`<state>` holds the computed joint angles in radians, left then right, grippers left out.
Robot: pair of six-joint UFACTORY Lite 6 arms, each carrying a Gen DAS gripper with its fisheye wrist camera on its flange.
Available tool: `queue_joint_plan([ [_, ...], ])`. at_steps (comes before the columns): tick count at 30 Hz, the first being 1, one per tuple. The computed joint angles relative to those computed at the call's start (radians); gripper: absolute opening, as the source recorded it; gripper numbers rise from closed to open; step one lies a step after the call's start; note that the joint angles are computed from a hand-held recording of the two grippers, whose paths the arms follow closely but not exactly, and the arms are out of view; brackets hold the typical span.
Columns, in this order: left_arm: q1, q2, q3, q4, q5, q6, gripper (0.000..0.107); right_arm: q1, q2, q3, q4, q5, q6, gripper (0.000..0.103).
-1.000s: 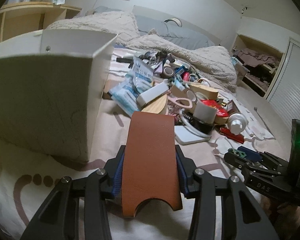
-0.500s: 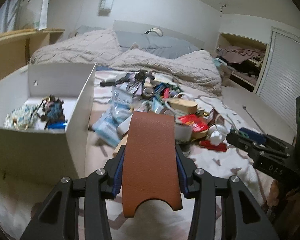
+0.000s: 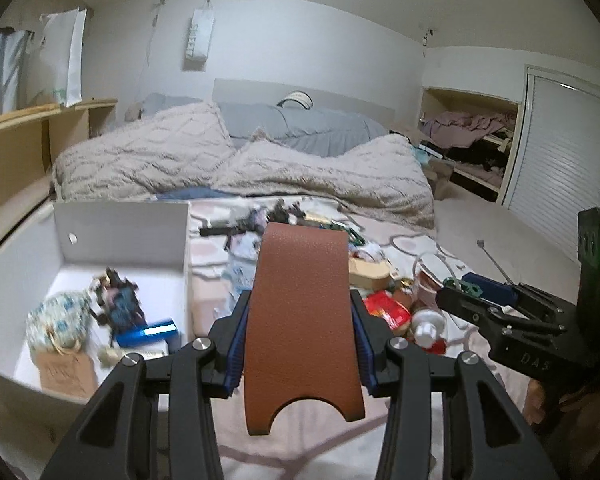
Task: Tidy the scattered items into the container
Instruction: 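Carry the leather strip and green clip with both tools over the shoebox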
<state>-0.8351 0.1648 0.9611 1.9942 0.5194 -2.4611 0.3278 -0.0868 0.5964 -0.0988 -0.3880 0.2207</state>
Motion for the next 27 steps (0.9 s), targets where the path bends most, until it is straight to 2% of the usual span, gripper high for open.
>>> queue_joint_plan([
  [11,0.217,-0.117,-0.023,0.089,-0.105,0.027,0.044,0.137,0.151,0.248,0.17,0.05,-0.148,0.055],
  [16,0.336,-0.161,-0.049,0.158,-0.15,0.008,0.045,0.199,0.25,0.39,0.191,0.091,-0.16,0.055],
  [20,0.427,-0.193,-0.086,0.269,-0.177,-0.095,0.045,0.247,0.337,0.506,0.217,0.127,-0.183,0.055],
  [27,0.568,-0.238,-0.15,0.489,-0.208,-0.311,0.045,0.335,0.504,0.735,0.361,0.216,-0.337,0.055],
])
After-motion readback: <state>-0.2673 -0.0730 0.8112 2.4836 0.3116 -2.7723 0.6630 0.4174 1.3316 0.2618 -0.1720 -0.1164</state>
